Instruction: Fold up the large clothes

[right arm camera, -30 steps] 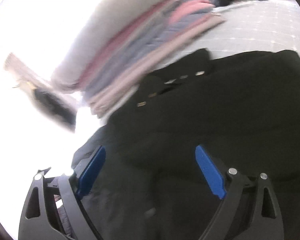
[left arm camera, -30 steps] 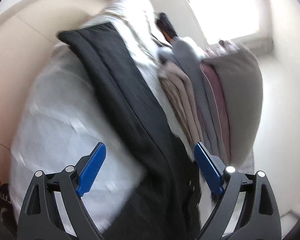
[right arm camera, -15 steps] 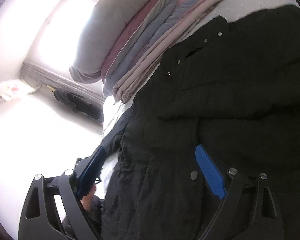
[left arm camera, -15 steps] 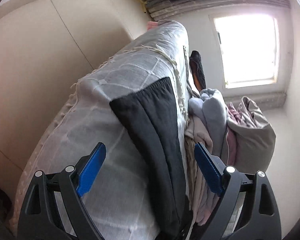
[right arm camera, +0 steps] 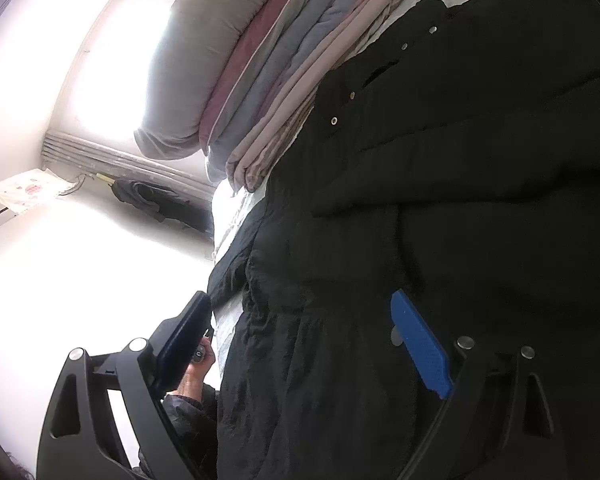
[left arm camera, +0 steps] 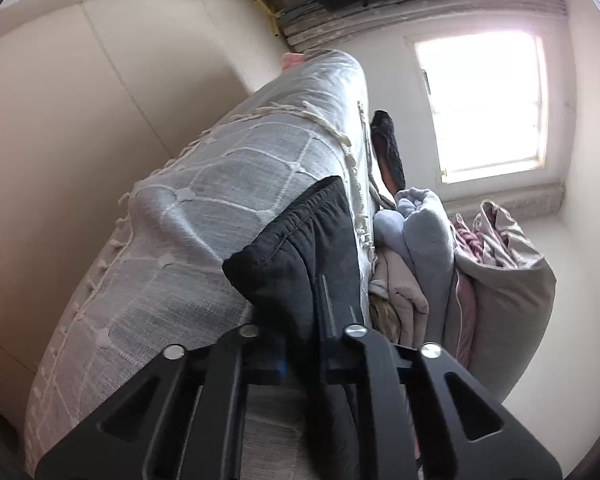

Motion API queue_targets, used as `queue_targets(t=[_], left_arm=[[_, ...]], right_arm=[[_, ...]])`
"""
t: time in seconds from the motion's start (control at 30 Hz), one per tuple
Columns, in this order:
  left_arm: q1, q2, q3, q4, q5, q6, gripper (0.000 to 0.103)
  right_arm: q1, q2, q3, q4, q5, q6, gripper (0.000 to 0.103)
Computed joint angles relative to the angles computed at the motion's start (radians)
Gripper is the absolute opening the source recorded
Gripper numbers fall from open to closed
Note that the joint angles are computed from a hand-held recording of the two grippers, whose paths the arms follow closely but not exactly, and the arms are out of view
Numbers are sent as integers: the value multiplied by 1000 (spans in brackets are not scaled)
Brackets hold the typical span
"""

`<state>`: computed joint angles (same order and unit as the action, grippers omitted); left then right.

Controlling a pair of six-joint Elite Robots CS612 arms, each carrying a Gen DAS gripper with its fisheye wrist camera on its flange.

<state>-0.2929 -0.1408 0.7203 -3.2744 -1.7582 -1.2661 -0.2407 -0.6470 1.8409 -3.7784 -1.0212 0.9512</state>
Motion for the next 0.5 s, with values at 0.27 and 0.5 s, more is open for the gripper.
queue_targets(t=[0.27, 0.5], left_arm=[[-36, -65, 27, -129, -5, 176, 7], [-156, -154, 56, -250, -182, 453, 6]], right_arm=[[-21, -27, 44, -88, -75, 49, 88], [-83, 7, 98, -250, -105, 306, 89]])
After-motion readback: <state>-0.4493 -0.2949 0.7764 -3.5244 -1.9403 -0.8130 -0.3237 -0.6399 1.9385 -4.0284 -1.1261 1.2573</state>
